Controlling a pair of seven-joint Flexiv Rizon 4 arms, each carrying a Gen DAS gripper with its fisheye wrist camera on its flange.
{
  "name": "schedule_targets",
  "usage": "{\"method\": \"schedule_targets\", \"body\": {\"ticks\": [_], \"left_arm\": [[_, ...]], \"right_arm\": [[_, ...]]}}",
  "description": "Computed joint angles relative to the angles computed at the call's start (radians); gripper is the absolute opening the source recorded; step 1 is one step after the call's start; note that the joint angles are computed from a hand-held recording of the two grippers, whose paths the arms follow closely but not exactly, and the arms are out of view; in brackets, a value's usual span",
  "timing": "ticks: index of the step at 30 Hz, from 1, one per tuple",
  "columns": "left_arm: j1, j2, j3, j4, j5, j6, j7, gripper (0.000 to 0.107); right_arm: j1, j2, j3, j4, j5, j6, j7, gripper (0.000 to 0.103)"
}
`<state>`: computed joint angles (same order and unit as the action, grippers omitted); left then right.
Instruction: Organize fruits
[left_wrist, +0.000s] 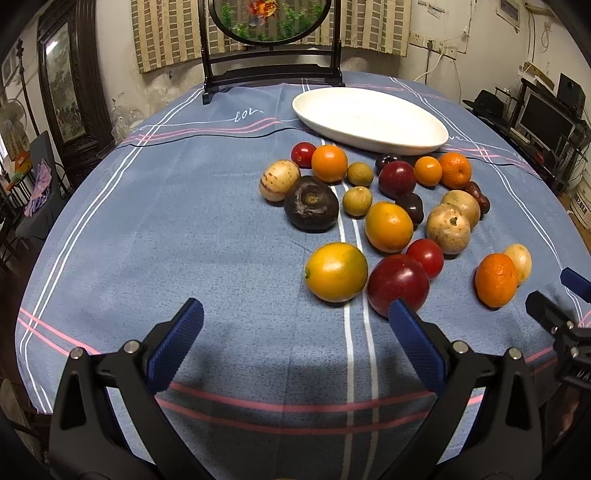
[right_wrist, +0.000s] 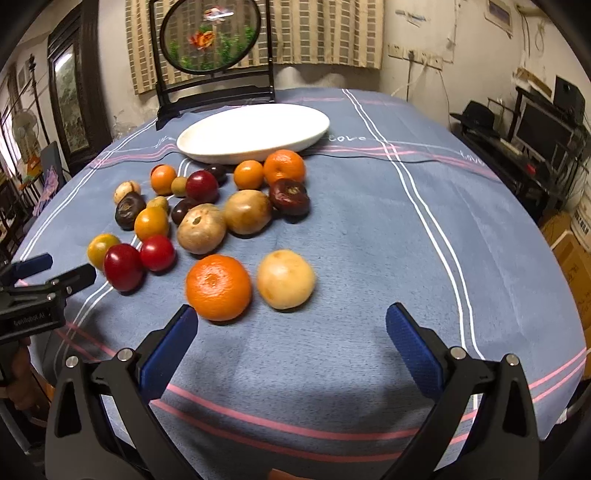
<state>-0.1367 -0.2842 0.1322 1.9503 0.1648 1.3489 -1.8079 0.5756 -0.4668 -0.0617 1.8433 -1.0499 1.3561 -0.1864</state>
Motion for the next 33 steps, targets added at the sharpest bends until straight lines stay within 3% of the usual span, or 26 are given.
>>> {"method": "schedule_targets", "body": {"ticks": [11,19,22,24,26,28,33], "left_arm": [[0.004,0.002,-0.004,0.005,-0.007,0.010,0.010,0.101],[0.003,0.005,-0.004,0.006,-0.008,0.006,0.012,0.101],[0.003,0.005,-0.003,0.008,-0.007,0.008,0.010,0.101],[0.008,0.006,-0.004,0.011,-0.011,0.013,0.013,0.101],[0.011,0.005,-0.003,0.013,-0.014,0.014,0.013,0.101],[0.015,0.006,-0.002,0.016,-0.018,0.018,0.014,0.101],[0.029,0.002,-0.012,0.027,-0.038,0.039,0.043,0.101]], "right_arm": [[0.012,-0.016,0.008,-0.020,0.052,-0.006,-0.062,0.102],[0.019,-0.006,-0.008,-0.010,0.014,-0.013,-0.044,0.102],[0.013,-0.004,-0.016,-0.002,-0.043,0.036,-0.062,0.102],[0.006,0.001,-0.016,0.003,-0.073,0.051,-0.095,0.097],[-0.009,0.003,-0.003,0.006,-0.059,0.046,-0.118,0.087],[-0.049,0.003,0.050,0.010,0.042,0.036,-0.199,0.078],[-0.051,0.016,0.064,0.026,0.146,-0.017,-0.314,0.072]]}}
